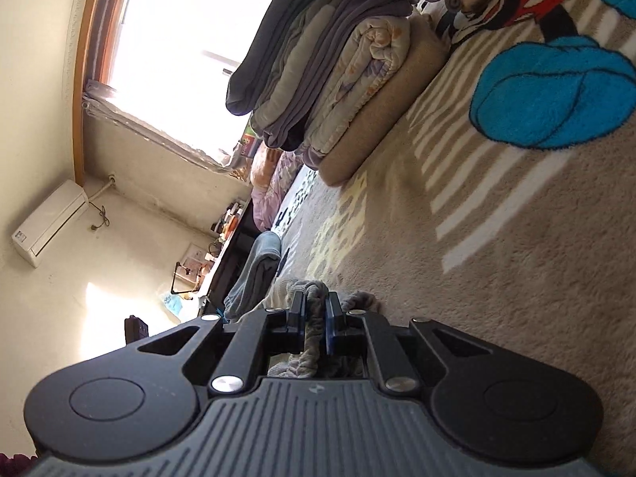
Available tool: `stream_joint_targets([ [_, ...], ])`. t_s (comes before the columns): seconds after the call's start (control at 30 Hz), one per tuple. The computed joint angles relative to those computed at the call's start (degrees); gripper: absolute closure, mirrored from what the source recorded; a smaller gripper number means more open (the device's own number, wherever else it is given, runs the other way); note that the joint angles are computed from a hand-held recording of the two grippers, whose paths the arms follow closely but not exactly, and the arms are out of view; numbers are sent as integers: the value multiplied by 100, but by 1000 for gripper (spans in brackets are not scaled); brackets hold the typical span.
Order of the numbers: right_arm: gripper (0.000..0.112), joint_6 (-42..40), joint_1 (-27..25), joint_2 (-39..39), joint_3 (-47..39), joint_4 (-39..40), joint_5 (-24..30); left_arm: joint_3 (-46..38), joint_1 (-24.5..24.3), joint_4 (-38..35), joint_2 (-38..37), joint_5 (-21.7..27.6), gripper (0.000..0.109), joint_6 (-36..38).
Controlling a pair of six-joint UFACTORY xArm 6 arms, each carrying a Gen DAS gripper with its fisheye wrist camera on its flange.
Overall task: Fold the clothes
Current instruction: 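Carry the cuffs with the right gripper onto the waistband held by the left gripper, then release the sweatpants with the left gripper while the right gripper holds the cuffs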
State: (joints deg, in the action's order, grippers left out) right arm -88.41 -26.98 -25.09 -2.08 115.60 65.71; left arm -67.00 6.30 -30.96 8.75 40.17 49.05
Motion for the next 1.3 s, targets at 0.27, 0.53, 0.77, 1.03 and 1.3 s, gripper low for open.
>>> stream_joint_targets([
  [0.27, 102, -153, 656, 255, -284, 504, -805, 634, -38, -1848, -294, -1399, 73, 901],
  [0.53, 102, -560, 905, 245, -246, 897, -944, 1982, 647, -4483, -1238, -667, 73, 2289],
  [0.77, 102, -821, 990, 190, -207, 1039, -1071, 1978, 826, -5126, -862, -384, 74, 1114],
  [1.03, 102, -1107, 1037, 172, -159, 1200, -1094, 2078, 490, -6081, -761, -896, 91, 1898],
  [1.3, 102, -1242, 1125, 141, -144, 1334, -1170, 1960, -42, -4865, -1156, -2232, 94, 2067],
])
